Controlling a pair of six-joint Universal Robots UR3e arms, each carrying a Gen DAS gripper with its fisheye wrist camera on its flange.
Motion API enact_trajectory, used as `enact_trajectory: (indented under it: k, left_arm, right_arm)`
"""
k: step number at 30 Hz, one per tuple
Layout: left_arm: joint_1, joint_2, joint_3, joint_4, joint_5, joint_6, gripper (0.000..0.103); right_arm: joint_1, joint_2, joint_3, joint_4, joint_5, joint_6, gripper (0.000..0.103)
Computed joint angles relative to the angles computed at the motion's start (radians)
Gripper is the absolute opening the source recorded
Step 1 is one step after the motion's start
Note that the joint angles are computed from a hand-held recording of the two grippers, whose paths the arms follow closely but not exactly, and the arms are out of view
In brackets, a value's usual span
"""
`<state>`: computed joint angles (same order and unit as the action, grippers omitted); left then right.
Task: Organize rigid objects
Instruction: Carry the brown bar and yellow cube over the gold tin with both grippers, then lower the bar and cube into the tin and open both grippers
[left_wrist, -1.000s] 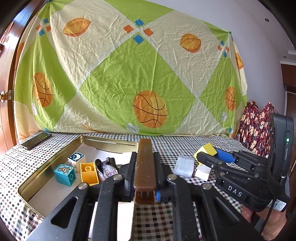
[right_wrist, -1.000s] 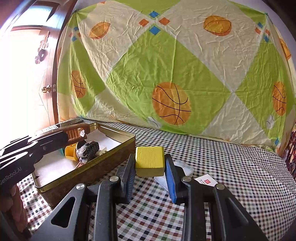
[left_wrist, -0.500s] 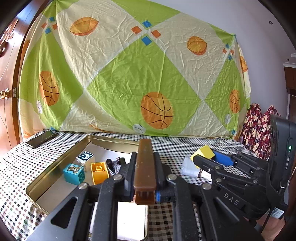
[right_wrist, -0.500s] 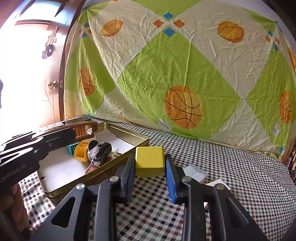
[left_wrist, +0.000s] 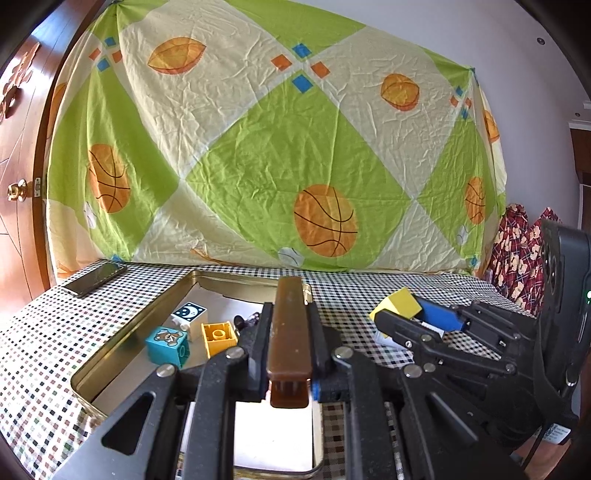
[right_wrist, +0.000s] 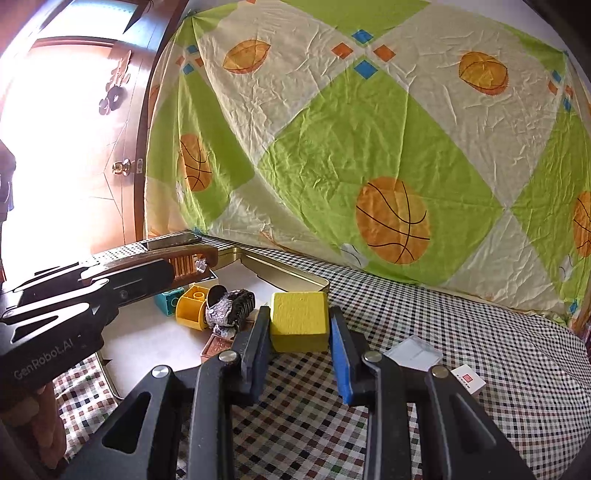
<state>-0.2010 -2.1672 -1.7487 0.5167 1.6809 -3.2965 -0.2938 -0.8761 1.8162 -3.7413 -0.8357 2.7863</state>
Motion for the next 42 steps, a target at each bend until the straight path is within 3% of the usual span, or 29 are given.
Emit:
enact_trajectory:
  k: [19, 31, 38, 41, 42]
  left_arm:
    - [0.094, 0.056, -0.115, 0.047, -0.035, -0.005, 0.014]
    - [0.211, 0.096, -0.078, -0.159, -0.083, 0.029, 0.014]
    - [0.22, 0.083, -0.065, -0.207, -0.084, 0.04, 0.014]
    - [0.209, 0.083, -0.056, -0.222, -0.057, 0.042, 0.018]
    - [0.204, 0.083, -0.055, -0.223, -0.046, 0.039, 0.03]
  right_arm:
    - [0.105, 0.001, -0.055, 0.076, -0.054, -0.032, 0.033]
    - [0.239, 0.059, -0.374, 0.468, -0.136, -0.059, 0.033]
    - [0.292, 0.091, -0.44, 0.602, -0.17, -0.132, 0.033]
    - [0.292, 0.09, -0.424, 0.594, -0.179, -0.15, 0.045]
    - [0.284, 0.083, -0.405, 0.568, -0.176, -0.145, 0.052]
